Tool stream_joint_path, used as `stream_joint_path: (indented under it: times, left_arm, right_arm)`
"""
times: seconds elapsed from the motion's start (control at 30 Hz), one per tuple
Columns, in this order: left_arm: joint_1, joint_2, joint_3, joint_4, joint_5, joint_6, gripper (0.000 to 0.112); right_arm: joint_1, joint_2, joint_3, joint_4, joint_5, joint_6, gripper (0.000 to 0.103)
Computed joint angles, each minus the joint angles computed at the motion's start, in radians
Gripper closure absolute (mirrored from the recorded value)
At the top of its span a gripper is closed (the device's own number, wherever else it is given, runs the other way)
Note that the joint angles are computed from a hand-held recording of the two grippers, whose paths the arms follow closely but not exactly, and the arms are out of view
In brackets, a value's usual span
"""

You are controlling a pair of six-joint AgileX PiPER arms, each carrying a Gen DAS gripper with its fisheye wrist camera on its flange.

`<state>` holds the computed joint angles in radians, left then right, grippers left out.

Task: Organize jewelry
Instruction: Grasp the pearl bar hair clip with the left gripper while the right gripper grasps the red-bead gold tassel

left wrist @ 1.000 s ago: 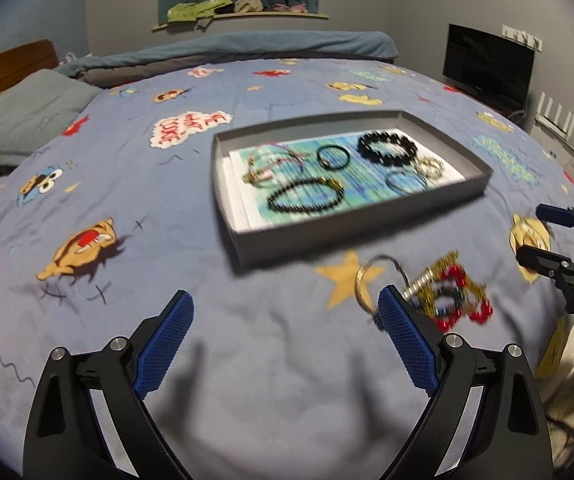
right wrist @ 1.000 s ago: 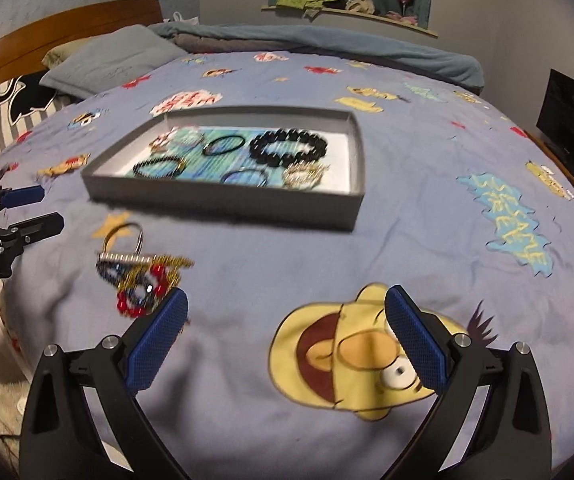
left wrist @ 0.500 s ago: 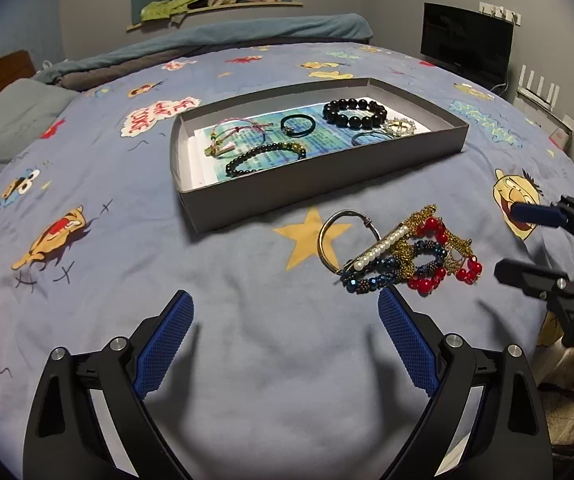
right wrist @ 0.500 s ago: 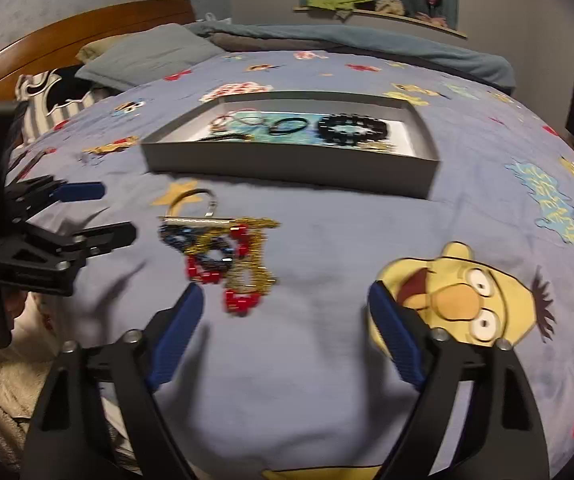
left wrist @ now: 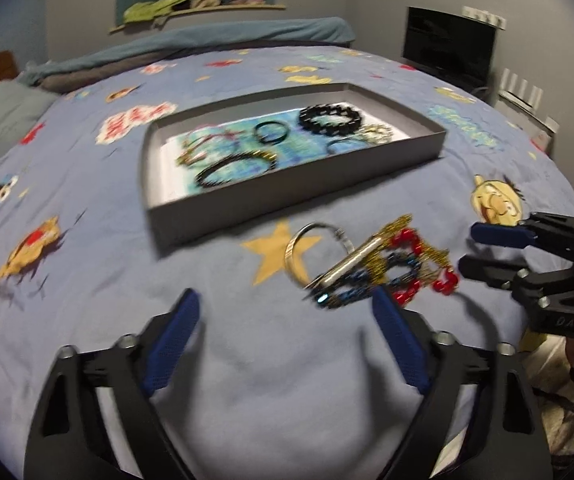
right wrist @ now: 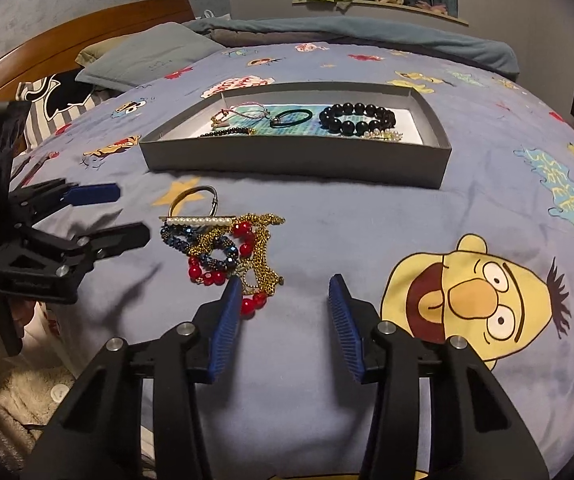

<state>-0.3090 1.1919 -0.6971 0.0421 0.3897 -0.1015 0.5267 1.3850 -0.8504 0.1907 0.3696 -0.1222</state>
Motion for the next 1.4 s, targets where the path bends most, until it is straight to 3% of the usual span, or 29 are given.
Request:
stream_joint_path:
  times: [0.03,0.37,0.6,0.67,1.1,1.2,1.4]
  left_arm:
    - [-0.006,0.005,-0.006,-0.012,0.0,0.018,0.043]
    - [-0.059,0.129,-0.079,-0.024,-0.02,0.101,0.076]
    - [-0.084,0.151,-0.091,0.021,-0.003,0.07,0.087]
    - [-0.074,0.149,-0.093,-0.035,0.008,0.129,0.104]
    - [0.01,0.043,-0.074,-0.196,0.05,0.283,0.104]
    - [0.037,0.023,-0.063,-0.212,0.064,0.3,0.104]
    - [0.09,0.002,-0.029,-0.271,0.074,0.362,0.104]
  right_arm:
    - [0.001,0.0,0.001,0.0,0.0,-0.001,0.058]
    - [-0.012,-0.002,0.006,0.022,-0.005,-0.032,0.058]
    - [-0.02,0.002,0.004,0.045,-0.004,-0.055,0.058]
    - [-0.021,0.003,0.004,0.046,-0.005,-0.059,0.058]
    - [-0.006,0.005,-0.019,0.046,0.005,-0.069,0.058]
    - [0.006,0.015,-0.032,0.054,0.013,-0.088,0.069]
    - [0.016,0.037,-0.055,0.052,0.026,-0.089,0.08]
